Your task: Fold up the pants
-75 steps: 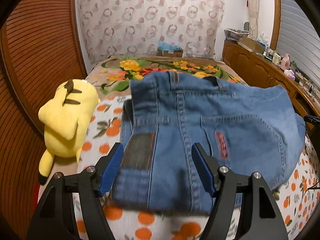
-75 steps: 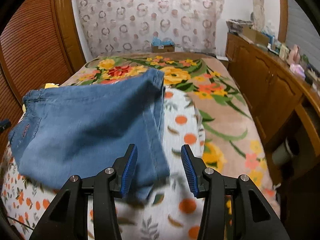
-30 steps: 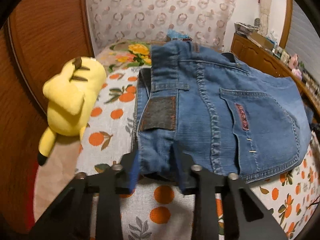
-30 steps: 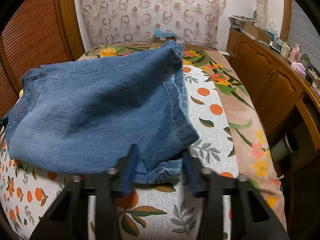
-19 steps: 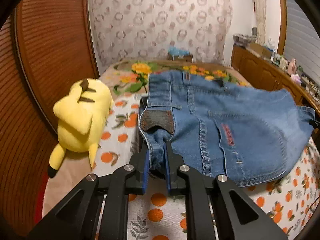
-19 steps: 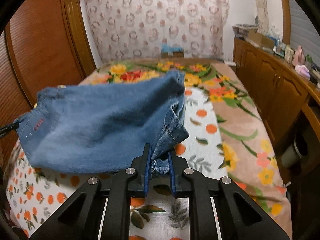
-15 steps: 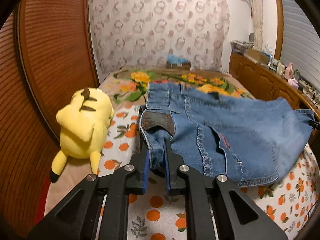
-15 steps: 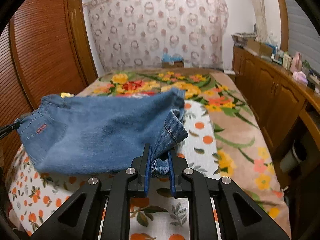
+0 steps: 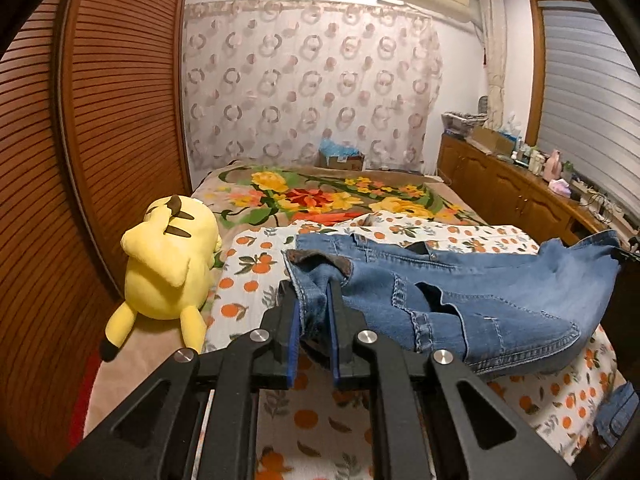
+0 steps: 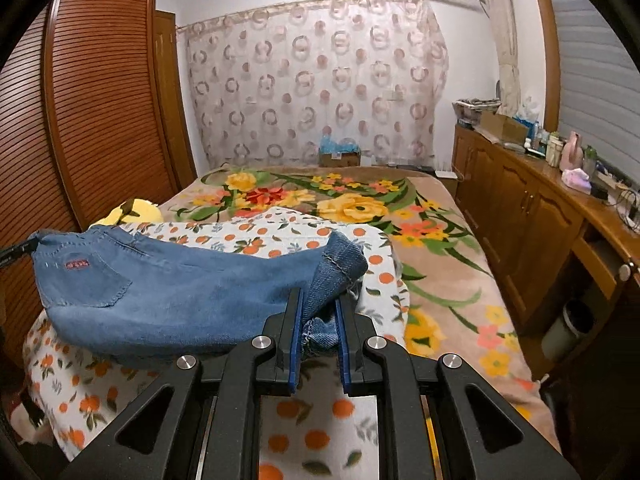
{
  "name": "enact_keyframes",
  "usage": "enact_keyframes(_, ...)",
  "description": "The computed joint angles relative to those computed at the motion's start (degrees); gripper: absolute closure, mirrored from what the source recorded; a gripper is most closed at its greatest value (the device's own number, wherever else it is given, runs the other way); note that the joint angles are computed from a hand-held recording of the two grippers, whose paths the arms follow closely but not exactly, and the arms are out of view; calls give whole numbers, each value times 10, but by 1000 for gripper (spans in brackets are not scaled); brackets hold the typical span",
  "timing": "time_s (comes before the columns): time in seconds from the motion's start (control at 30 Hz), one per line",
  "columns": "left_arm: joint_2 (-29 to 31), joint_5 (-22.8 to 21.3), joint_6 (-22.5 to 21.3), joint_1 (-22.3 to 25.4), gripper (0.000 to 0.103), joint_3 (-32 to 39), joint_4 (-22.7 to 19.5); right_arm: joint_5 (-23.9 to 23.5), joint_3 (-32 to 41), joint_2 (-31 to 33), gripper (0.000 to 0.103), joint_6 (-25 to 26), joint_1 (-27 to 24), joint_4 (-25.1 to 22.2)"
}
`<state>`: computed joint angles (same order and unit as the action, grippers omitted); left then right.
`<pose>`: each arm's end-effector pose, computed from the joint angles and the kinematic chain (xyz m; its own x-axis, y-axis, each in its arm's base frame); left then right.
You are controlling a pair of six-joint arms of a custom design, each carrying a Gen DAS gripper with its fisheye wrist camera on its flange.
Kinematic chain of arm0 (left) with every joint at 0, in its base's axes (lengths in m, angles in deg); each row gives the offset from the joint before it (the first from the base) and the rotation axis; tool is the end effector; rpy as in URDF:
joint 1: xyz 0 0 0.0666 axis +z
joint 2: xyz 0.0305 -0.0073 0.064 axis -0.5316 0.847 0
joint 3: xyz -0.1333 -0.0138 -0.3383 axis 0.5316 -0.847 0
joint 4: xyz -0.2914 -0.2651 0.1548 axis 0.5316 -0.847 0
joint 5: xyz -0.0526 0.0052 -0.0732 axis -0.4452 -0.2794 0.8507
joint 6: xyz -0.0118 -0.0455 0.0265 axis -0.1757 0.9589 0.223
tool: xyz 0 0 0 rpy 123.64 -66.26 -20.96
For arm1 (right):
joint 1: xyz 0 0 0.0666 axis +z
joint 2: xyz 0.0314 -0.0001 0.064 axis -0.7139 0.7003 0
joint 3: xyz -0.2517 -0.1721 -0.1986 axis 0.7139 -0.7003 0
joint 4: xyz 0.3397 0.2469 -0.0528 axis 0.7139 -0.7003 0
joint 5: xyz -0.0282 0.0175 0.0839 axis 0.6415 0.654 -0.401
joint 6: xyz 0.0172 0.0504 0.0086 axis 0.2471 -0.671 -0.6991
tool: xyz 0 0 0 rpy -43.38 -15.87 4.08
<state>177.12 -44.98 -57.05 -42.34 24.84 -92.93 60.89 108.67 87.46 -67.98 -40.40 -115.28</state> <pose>0.6176 -0.1242 0.4583 -0.4783 0.2145 -0.8516 0.5154 0.8537 -0.0744 0.3102 0.0149 0.4711 -0.4092 0.1486 -0.9002 0.3136 0.9494 0.0142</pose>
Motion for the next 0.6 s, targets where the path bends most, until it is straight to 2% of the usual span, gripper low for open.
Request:
enact_keyframes(0.4,-83,23,-11,24,90,-128,8,24,-25,-42,88,-27,39,-27)
enact_keyframes(0.6,-88,7,-27,24,90,-162,-13,-9,-43,-48,88,-62,21,-51)
